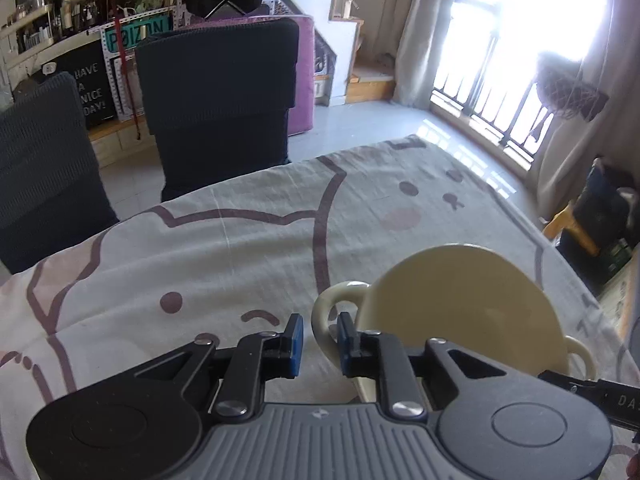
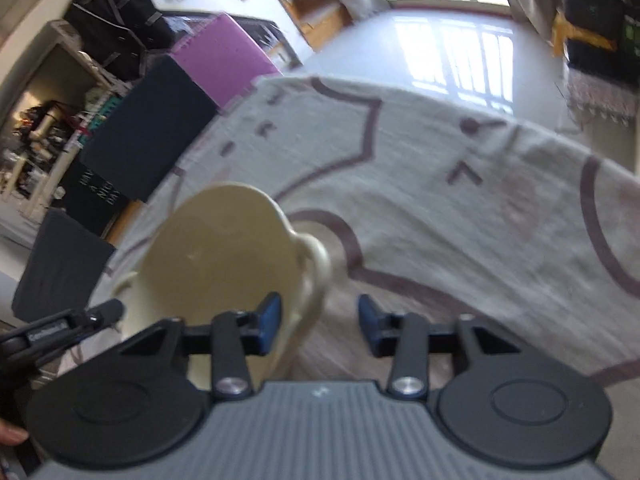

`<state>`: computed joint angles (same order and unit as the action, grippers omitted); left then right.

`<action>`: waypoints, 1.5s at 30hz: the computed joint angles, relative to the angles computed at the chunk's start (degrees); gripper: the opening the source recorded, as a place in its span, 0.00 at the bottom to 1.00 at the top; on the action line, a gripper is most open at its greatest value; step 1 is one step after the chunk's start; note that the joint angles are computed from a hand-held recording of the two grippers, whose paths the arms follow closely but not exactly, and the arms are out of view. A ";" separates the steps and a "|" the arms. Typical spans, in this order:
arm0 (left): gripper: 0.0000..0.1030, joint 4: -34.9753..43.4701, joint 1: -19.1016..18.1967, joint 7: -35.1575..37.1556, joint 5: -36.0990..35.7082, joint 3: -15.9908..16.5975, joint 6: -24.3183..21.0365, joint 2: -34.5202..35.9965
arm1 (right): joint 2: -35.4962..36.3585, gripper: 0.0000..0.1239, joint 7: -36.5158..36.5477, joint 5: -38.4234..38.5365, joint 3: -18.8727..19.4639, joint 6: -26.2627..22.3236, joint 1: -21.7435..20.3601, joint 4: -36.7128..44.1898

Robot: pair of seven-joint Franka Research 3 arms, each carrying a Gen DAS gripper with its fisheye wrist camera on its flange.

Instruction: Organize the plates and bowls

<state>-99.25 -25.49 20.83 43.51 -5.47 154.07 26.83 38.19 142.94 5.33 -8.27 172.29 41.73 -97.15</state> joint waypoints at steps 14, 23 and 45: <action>0.25 -8.78 3.45 0.59 -6.74 -2.82 4.52 -5.39 | -2.18 0.19 -9.20 3.71 5.27 3.06 -3.98 -3.40; 0.49 -13.79 4.13 -5.48 -8.64 0.26 20.93 -5.73 | -2.45 0.23 -12.60 4.66 0.56 6.38 -0.49 -4.46; 0.27 -9.62 6.61 13.33 -22.75 -4.44 16.22 -1.31 | -0.49 0.19 -16.32 3.41 4.55 0.56 -4.34 0.56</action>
